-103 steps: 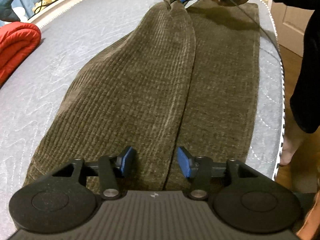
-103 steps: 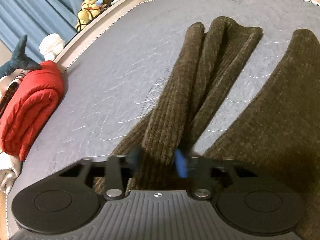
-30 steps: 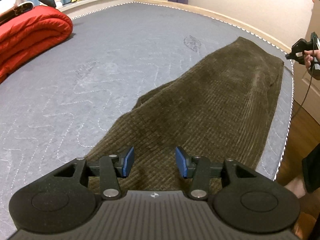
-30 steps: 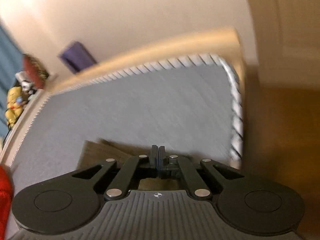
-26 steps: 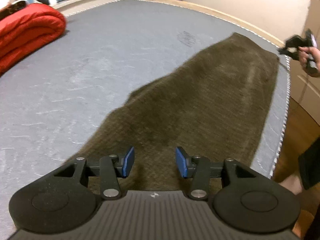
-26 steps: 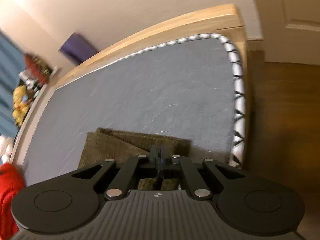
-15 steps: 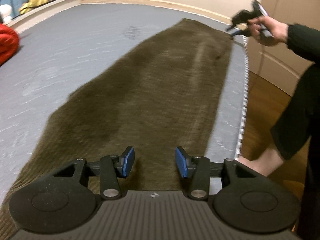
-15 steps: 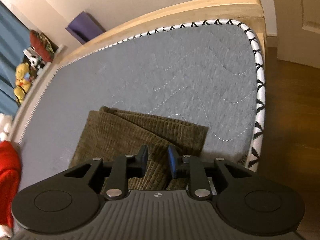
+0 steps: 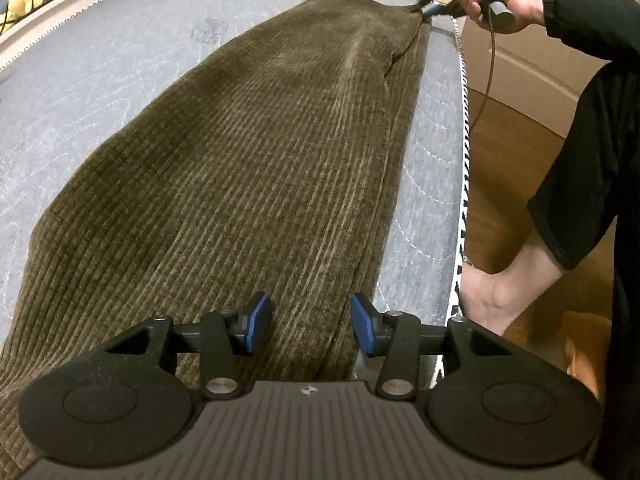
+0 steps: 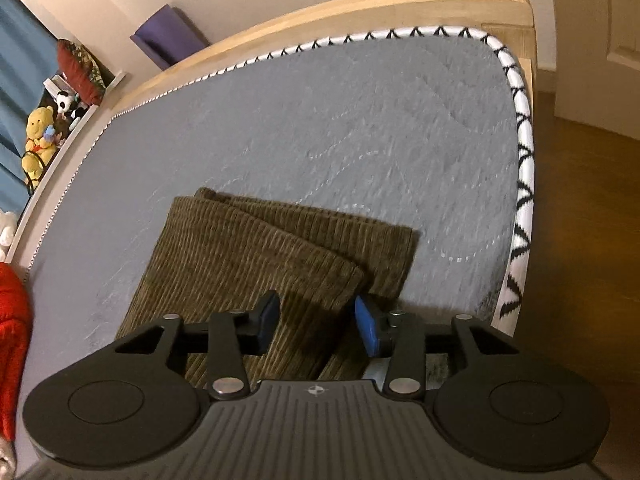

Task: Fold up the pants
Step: 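Fold the held leg over the other leg with the right tool and release, then grasp the grey striped waistband with the left tool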

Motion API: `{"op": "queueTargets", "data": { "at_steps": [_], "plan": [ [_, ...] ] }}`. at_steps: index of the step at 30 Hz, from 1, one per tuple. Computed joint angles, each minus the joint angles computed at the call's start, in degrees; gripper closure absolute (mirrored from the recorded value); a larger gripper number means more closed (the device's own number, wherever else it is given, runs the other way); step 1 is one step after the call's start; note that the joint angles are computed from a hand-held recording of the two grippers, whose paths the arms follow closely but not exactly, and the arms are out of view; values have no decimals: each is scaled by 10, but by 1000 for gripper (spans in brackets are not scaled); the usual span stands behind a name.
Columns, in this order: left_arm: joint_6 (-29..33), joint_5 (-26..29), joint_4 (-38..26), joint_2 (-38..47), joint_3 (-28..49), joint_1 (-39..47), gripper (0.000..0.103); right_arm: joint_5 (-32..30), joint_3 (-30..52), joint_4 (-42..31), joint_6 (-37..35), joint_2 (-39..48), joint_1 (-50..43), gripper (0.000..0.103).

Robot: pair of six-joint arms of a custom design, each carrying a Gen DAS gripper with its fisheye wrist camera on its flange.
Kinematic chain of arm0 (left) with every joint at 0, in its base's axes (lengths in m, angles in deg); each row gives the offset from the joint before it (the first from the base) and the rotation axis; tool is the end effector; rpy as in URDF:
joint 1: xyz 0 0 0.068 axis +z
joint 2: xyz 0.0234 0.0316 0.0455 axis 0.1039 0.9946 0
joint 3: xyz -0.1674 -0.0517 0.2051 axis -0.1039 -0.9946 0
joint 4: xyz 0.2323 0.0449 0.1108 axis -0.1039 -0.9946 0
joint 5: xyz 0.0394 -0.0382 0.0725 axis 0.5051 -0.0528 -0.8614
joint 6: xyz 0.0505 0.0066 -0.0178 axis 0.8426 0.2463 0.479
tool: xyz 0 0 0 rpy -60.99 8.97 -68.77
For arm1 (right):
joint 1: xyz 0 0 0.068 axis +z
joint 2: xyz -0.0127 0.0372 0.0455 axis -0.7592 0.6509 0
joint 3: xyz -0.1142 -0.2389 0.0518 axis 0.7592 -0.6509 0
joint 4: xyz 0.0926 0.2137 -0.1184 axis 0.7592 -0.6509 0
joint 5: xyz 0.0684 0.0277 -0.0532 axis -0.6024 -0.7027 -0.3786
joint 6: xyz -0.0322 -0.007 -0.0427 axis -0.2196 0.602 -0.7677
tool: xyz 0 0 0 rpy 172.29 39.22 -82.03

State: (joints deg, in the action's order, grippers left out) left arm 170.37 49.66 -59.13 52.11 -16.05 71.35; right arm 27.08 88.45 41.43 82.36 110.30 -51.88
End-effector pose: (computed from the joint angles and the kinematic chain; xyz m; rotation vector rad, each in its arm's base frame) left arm 0.1237 0.2267 0.0937 0.7767 2.5034 -0.2337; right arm 0.3926 -0.0129 0.0611 0.7923 2.3167 0.4248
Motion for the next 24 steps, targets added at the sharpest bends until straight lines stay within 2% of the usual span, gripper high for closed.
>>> {"op": "queueTargets", "data": {
  "at_steps": [1,2,3,5,7,9,11,13,14,15,17,19,20,22,24],
  "plan": [
    [0,2,-3,1,4,2,68,12,0,0,1,-1,1,90],
    [3,3,-7,0,8,2,93,22,-3,2,4,-6,3,91],
    [10,5,-12,-3,9,3,95,25,-8,12,10,-10,1,92],
    [33,21,-30,-16,12,10,96,40,-30,38,25,-34,1,93],
    [44,28,-75,-12,33,15,96,42,-55,71,38,-71,-5,94],
    [52,19,-91,-3,38,17,96,61,-62,78,28,-89,-6,94],
    [52,-10,-64,-1,19,13,93,78,-40,45,13,-67,-7,93],
    [66,-18,-51,-3,11,22,86,65,10,-27,3,-17,-12,90],
    [72,-16,-77,2,28,30,77,71,23,-49,5,0,-13,79],
    [80,-6,-117,11,57,41,71,75,14,-37,15,0,-15,75],
    [95,29,-198,38,127,74,66,107,3,-32,19,-21,-8,72],
    [82,52,-243,70,192,101,66,179,-23,-4,-12,-53,18,70],
    [64,54,-239,79,207,105,66,199,-34,13,-32,-65,31,69],
    [19,27,-197,99,217,112,69,200,-57,51,-61,-87,55,67],
    [-13,-51,-95,108,177,105,72,171,-68,71,-84,-100,80,64]
  ]
}}
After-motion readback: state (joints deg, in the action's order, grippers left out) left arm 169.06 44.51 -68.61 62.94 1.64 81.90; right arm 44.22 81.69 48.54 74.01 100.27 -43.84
